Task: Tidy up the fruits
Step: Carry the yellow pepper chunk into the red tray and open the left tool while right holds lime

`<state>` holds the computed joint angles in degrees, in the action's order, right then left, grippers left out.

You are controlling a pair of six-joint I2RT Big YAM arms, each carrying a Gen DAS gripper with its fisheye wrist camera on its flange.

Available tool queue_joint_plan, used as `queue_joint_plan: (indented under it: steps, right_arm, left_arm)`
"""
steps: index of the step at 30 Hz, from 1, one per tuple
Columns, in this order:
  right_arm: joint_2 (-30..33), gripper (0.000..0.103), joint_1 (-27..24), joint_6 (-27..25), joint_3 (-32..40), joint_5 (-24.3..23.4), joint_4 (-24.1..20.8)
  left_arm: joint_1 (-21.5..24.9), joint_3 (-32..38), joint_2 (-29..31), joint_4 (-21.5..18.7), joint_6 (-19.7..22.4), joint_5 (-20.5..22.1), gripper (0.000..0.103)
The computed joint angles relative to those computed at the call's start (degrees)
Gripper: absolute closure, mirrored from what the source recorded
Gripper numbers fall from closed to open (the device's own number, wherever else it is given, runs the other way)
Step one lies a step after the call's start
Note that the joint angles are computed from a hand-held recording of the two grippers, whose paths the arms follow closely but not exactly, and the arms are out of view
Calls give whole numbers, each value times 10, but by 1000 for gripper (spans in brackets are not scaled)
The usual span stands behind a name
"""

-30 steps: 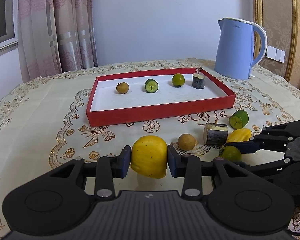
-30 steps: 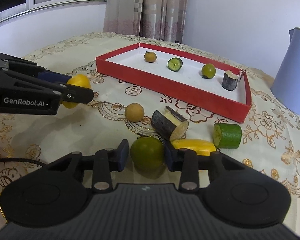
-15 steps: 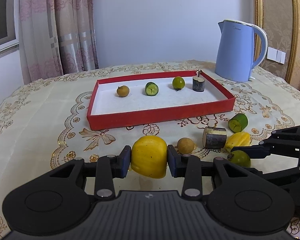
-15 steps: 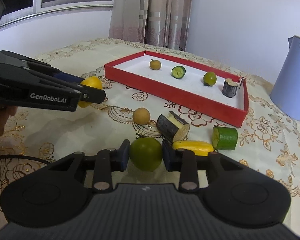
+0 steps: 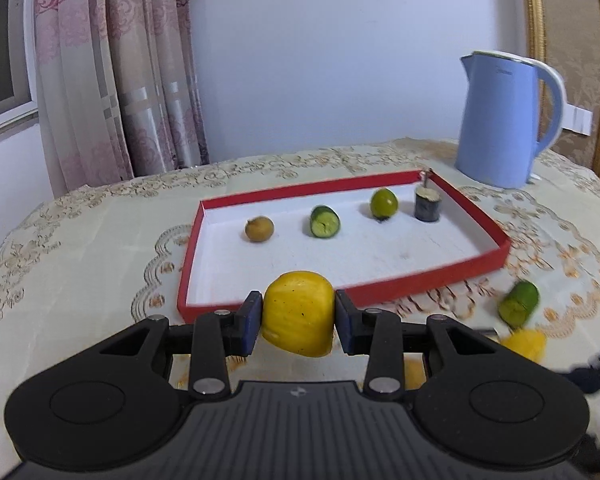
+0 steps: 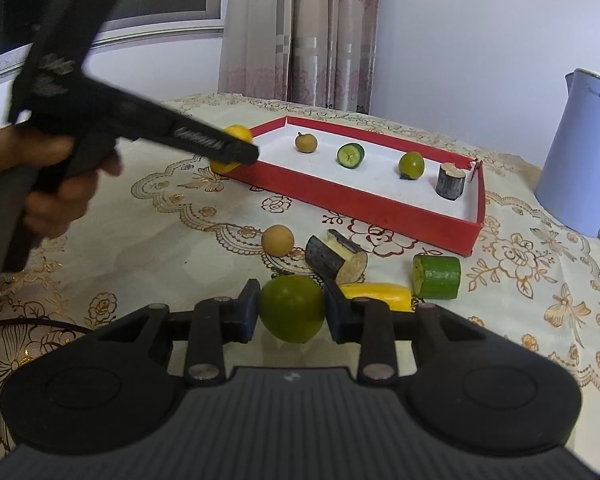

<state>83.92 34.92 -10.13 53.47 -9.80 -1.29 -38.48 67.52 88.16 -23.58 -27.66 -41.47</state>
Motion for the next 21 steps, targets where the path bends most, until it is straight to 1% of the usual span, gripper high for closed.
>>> queue_joint_plan:
  steps: [7, 12, 21]
  right_arm:
    - [0, 71, -4, 5, -2, -3, 4]
    - [-2, 71, -7, 8, -4, -2, 6]
    - [-6, 71, -8, 9, -5, 0, 7]
  left_arm:
    - [23, 45, 39, -9, 2, -6, 66]
    - [35, 74, 66, -19, 13, -16, 66]
    - [52, 106, 96, -40, 10, -13, 66]
